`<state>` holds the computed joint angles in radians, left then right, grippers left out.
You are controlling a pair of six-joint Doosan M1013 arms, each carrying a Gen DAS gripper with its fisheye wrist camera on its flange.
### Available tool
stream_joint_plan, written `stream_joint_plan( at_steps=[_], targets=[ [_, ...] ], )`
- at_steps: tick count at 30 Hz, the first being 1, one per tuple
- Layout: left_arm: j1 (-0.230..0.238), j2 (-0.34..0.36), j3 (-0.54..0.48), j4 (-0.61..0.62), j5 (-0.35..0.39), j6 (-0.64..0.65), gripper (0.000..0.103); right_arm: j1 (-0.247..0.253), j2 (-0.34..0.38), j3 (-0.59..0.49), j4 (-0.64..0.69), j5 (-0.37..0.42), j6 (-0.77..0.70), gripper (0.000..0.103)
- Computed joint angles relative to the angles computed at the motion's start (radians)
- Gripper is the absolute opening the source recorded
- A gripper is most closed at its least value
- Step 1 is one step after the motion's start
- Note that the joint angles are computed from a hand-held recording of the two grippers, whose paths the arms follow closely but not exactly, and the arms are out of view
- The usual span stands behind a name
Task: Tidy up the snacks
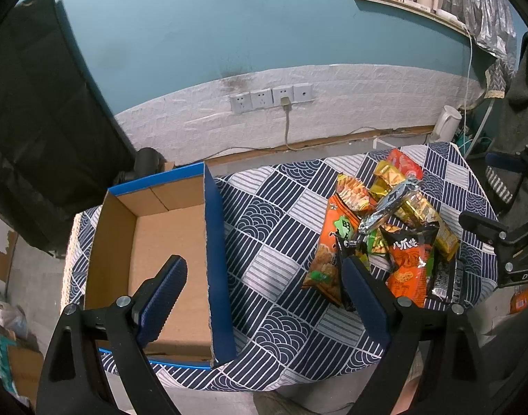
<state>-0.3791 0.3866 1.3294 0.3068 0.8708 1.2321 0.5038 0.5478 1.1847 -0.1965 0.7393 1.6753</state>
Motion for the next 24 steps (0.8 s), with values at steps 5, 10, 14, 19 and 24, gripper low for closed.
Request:
stream_joint_plan(
  at_steps=[5, 10, 14, 19, 24],
  targets=[
    [-0.006, 0.017, -0.012, 0.018, 0.020, -0.001, 0.093, -0.008, 0.013, -0.016, 0.007, 0.038, 0.000, 0.101],
    [-0.006, 0.039, -0.026, 0.001, 0.043, 0.017, 0.093, -0.021, 0.029, -0.030, 0.014, 0.077, 0.005, 0.101],
    [0.005, 0.060, -0.041, -0.089, 0.055, 0.074, 0.093, -0.030, 0.044, -0.048, 0.014, 0.104, 0.016, 0.101],
    [-0.001, 0.094, -0.065, -0.105, 0.092, 0.080, 0.093, -0.044, 0.054, -0.054, 0.031, 0.112, 0.014, 0.101],
    [-0.006, 0.129, -0.093, -0.142, 0.131, 0.091, 0.093, -0.058, 0.069, -0.065, 0.039, 0.132, 0.030, 0.101]
  ],
)
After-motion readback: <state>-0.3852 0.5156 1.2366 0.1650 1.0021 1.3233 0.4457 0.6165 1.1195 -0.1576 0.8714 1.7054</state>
